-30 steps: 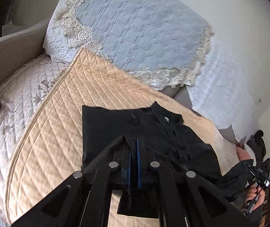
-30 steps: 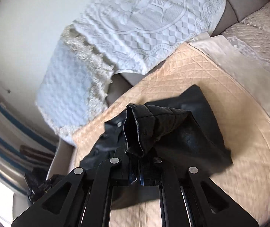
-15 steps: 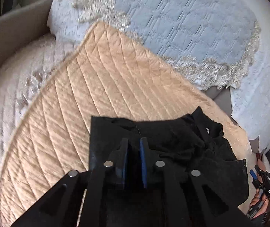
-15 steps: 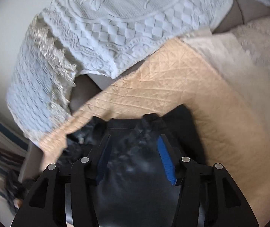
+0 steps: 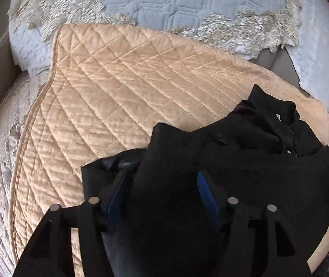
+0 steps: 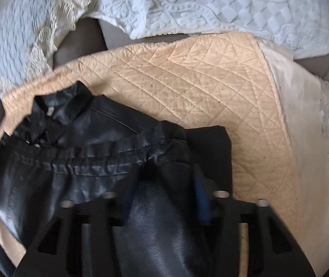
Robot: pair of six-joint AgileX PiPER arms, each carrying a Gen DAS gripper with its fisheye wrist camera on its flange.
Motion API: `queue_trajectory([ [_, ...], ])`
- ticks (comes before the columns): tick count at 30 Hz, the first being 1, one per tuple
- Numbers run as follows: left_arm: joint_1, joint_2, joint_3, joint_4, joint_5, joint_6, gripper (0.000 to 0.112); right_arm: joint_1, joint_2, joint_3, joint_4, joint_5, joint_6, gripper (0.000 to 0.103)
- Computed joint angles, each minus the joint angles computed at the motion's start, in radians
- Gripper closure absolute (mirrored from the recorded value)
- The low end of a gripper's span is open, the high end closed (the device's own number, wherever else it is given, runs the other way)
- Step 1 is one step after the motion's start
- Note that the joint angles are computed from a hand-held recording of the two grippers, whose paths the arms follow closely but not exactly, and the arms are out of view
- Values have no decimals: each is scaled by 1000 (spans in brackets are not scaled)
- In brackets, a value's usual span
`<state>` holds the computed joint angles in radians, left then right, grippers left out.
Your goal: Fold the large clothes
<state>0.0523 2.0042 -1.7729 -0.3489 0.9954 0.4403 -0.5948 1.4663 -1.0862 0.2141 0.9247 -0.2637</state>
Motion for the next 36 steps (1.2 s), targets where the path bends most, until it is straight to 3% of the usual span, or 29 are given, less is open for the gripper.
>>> queue_trajectory([
  [1, -8, -3, 3, 13, -6, -3, 71, 9, -5, 0, -14, 3, 20, 94],
  [2, -21, -16, 16, 44, -25, -20, 90, -3, -18, 9, 12, -4, 2, 96],
  [3, -30, -38, 38, 64, -51, -27, 101, -14, -52, 26, 35, -16, -14, 96],
  [5, -28, -121, 121, 28, -117, 23, 107, -50, -121, 53, 96, -26, -69, 97],
  [9, 20, -294, 251, -159, -192, 172, 108, -156, -238, 59, 253, -15, -186, 97],
  [13, 19, -308, 184, -199, -218, 156, 108, -141, -198, -11, 243, -68, -131, 97],
  [15, -16, -272, 142, -139, -276, 98, 108, -112, -134, -49, 195, -117, -59, 97],
  [20, -105, -33, -59, 119, -286, -192, 108, -40, 38, -78, 76, -225, 76, 96],
  [24, -157, 102, -88, 312, -303, -334, 107, 17, 156, -63, -53, -295, 167, 95],
  [26, -169, 121, -57, 367, -341, -376, 106, 24, 188, -49, -89, -321, 192, 89],
  [29, -172, 118, -34, 376, -375, -388, 105, -9, 225, -18, -33, -366, 148, 79],
  [32, -163, 134, -62, 356, -347, -379, 100, -42, 226, -38, 47, -327, 83, 73],
  [36, -133, 89, -69, 297, -307, -338, 98, -49, 83, -33, 1, -267, 109, 69],
])
